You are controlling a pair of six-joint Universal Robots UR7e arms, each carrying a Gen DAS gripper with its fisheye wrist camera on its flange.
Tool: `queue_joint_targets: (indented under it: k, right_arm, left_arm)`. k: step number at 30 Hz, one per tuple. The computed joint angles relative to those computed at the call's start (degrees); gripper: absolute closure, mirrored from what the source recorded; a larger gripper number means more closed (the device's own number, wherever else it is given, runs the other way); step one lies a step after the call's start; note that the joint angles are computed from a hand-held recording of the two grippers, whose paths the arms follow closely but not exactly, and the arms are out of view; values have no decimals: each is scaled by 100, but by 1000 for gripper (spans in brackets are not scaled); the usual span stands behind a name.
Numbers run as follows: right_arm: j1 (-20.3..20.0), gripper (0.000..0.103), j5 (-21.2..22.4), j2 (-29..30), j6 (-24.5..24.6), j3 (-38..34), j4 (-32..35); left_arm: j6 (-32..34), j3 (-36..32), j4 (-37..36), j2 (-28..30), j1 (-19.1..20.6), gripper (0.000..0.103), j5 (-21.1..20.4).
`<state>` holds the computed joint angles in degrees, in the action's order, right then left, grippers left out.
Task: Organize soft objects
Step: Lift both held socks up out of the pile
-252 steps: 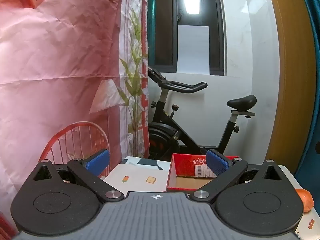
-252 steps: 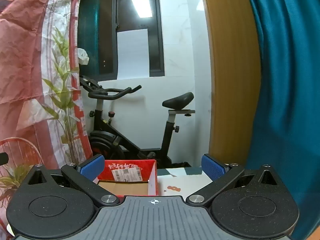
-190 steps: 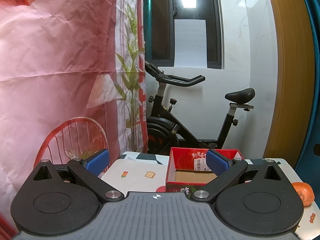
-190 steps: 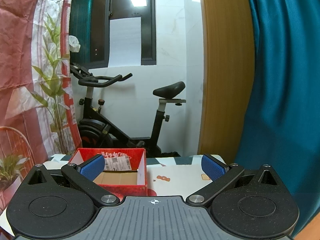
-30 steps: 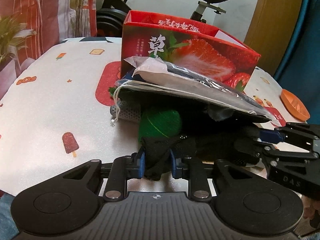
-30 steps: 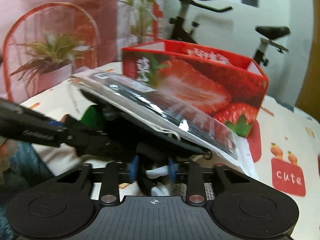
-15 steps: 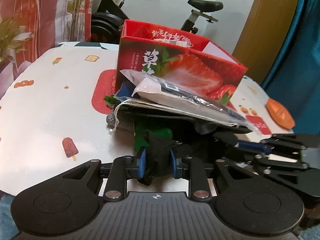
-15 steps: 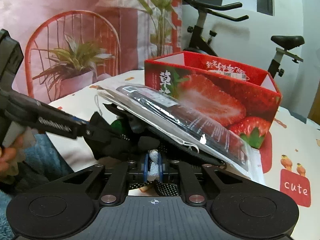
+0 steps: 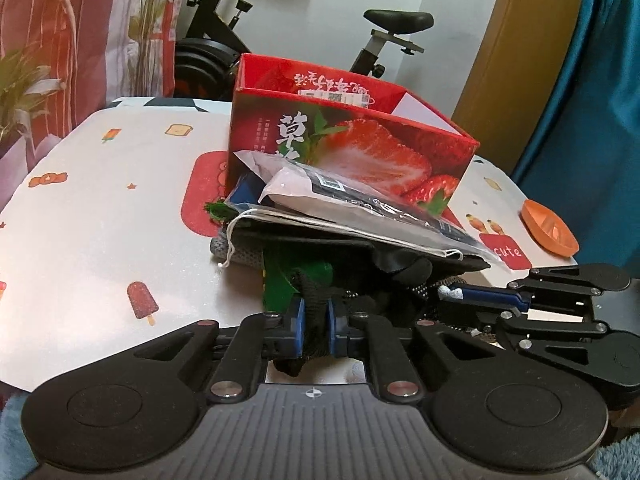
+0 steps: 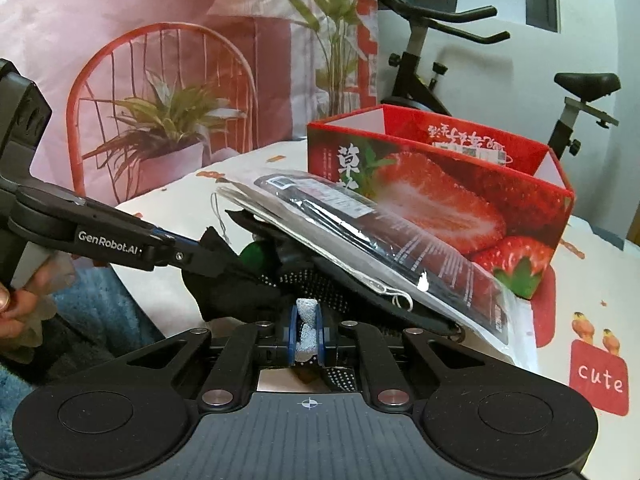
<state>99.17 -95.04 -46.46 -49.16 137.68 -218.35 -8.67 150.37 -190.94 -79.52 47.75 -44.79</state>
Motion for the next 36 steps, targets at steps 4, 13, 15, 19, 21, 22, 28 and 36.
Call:
queue_joint_targets:
  k: [4,13,15,19,21,22,28,36]
  right_arm:
    - [-12,88,-197,80,242,-120,161]
    - [-246,98,-182,127,709,-308,798]
    - [-267,98,-107,97,683,-256,758]
    - [-254,98,56,1,560,-162,772]
    - [-168,94,-159,65,559,-209,726]
    - [-133,92,-240,92,607,-249,735]
    - [-230,69,-162,260,868,-446,651]
    - [-168,89,-206,564,543,-680,704]
  left_arm:
    - [38,16,-36,0,12,91,-3]
    - [95,62,-153,-27,-16,92,74]
    - [97,94,-213,-52,-67,92,128]
    - [198,167,-380,-62,-269,92,359]
    - [181,150,-333,-63,-257,92,344]
    - [146,135,-277,-63,-232,92,333]
    - [76,85,-199,-39,-122,92,276]
    - [93,91,-192,-34,-96,92,269]
